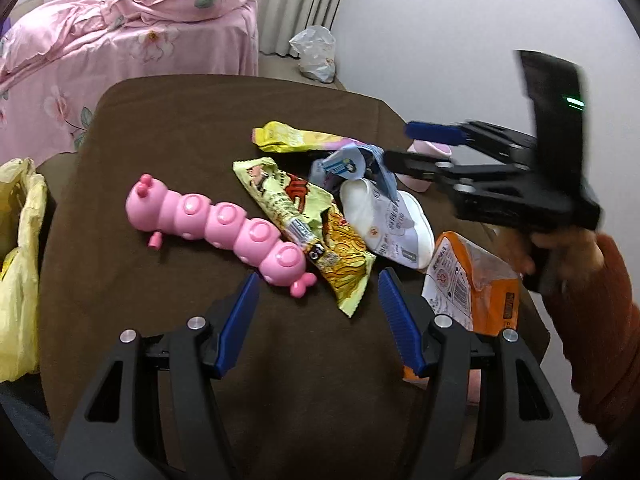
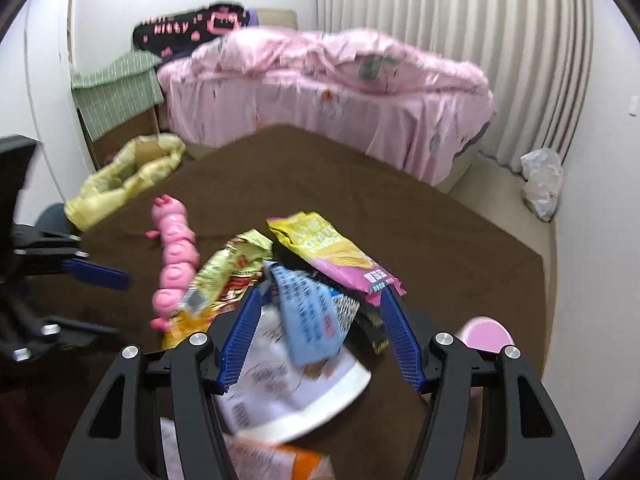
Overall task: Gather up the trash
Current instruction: 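Grasp the blue-white paper with the right tool while the left tool grasps the orange bread bag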
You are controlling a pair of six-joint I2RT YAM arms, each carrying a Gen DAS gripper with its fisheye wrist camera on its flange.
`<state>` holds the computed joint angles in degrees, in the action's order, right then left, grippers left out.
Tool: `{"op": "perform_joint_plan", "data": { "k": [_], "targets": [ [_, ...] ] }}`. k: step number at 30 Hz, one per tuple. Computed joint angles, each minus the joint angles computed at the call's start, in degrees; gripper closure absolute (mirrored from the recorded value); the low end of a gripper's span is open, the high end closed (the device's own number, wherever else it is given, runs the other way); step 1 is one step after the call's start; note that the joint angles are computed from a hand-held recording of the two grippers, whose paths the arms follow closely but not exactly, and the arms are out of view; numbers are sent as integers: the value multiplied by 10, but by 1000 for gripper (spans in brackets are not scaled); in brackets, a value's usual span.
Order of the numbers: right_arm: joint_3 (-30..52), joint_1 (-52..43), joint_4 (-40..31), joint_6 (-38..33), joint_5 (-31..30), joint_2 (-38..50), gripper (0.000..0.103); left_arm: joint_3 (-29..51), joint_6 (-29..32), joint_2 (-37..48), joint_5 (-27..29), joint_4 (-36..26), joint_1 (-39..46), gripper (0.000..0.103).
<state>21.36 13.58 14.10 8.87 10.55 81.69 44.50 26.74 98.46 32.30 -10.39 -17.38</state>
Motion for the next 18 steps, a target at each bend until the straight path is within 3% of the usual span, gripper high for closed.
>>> {"op": "perform_joint_plan", "data": {
  "k": [1, 2, 3, 5, 6, 11, 15, 18],
  "targets": [
    [11, -9, 4, -5, -12, 24, 50, 1, 2, -1, 4, -5, 3, 44],
    [26, -19, 2, -7, -32, 50, 64, 1, 3, -1, 6, -8, 5, 44],
    [30, -21, 1, -6, -44, 59, 64, 2, 5, 0, 8, -9, 6, 44],
    [17, -12, 10, 2, -35, 44, 86, 0, 8, -1, 9, -11, 7, 44],
    [11, -8, 4, 11, -39, 29, 91, 0, 10, -1, 11, -12, 7, 44],
    [-36, 25, -32, 59, -1, -80, 99, -8, 14, -7, 19, -11, 6, 44],
    [-64, 47, -101, 92, 32, -193, 99, -16, 19, -24, 29, -19, 9, 44],
    [-80, 79, -178, 129, 90, -276, 99, -20, 34, -42, 52, -41, 9, 44]
  ]
}}
